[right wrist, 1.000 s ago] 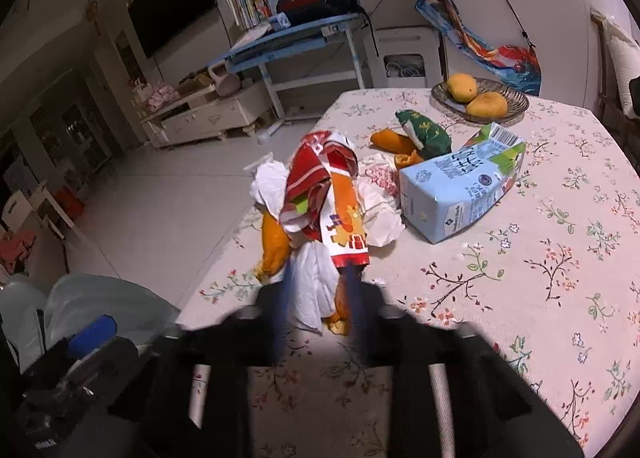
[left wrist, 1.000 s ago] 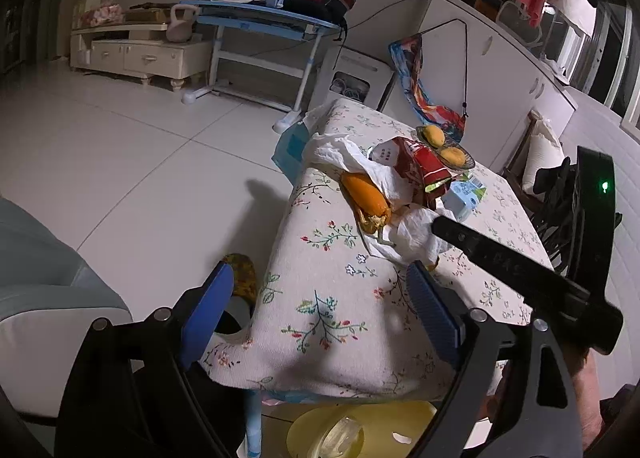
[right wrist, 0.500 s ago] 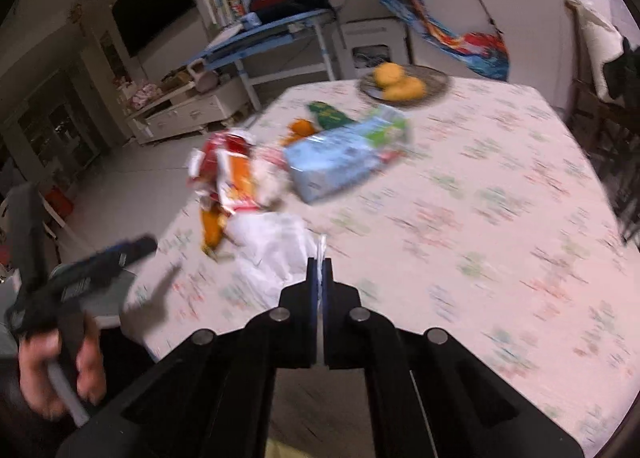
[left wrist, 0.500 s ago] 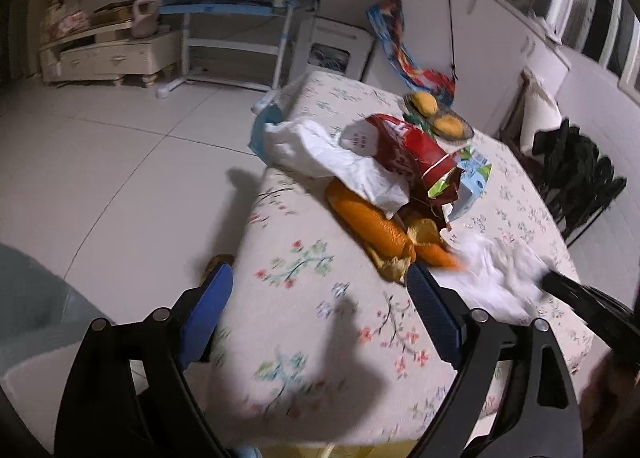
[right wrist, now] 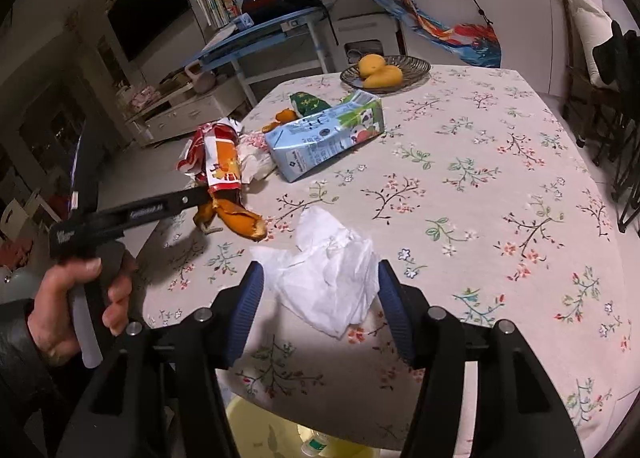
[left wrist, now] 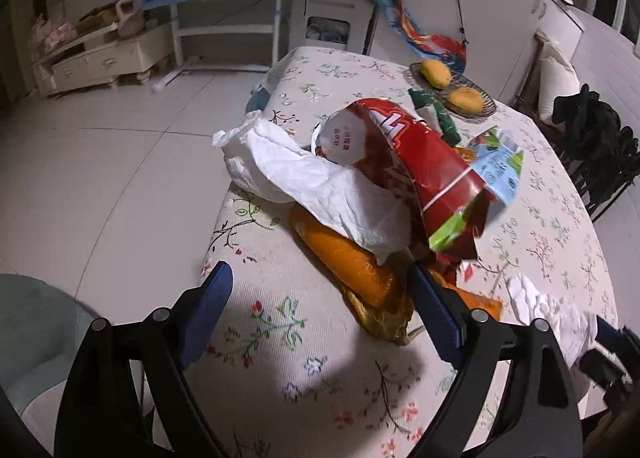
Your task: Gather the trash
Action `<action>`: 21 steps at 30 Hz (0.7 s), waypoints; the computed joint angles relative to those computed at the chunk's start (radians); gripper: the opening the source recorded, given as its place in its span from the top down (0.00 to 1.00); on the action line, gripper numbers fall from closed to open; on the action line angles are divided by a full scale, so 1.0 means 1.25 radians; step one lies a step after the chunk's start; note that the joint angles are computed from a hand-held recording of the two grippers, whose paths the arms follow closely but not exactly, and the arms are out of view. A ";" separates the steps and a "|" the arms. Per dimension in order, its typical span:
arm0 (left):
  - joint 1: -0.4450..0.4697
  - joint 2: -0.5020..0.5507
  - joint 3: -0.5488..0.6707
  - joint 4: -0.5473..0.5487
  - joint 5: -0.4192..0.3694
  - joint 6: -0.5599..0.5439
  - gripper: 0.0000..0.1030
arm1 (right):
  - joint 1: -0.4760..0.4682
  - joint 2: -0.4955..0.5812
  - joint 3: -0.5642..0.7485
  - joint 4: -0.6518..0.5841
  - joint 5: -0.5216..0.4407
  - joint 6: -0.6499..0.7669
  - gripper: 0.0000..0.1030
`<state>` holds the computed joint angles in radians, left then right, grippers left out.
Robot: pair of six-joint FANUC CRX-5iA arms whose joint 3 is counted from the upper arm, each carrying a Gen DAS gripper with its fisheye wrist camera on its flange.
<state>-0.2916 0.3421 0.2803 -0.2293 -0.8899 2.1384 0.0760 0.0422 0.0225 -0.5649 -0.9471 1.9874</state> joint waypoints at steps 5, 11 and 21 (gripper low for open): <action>0.000 0.019 0.016 0.008 0.006 -0.029 0.25 | 0.011 0.000 -0.013 0.026 0.025 -0.005 0.45; 0.034 -0.012 -0.065 0.138 0.092 -0.156 0.64 | 0.042 -0.007 -0.039 0.095 0.055 -0.022 0.65; 0.046 -0.111 -0.218 0.286 0.117 -0.307 0.76 | 0.023 -0.018 -0.043 0.072 0.044 0.001 0.92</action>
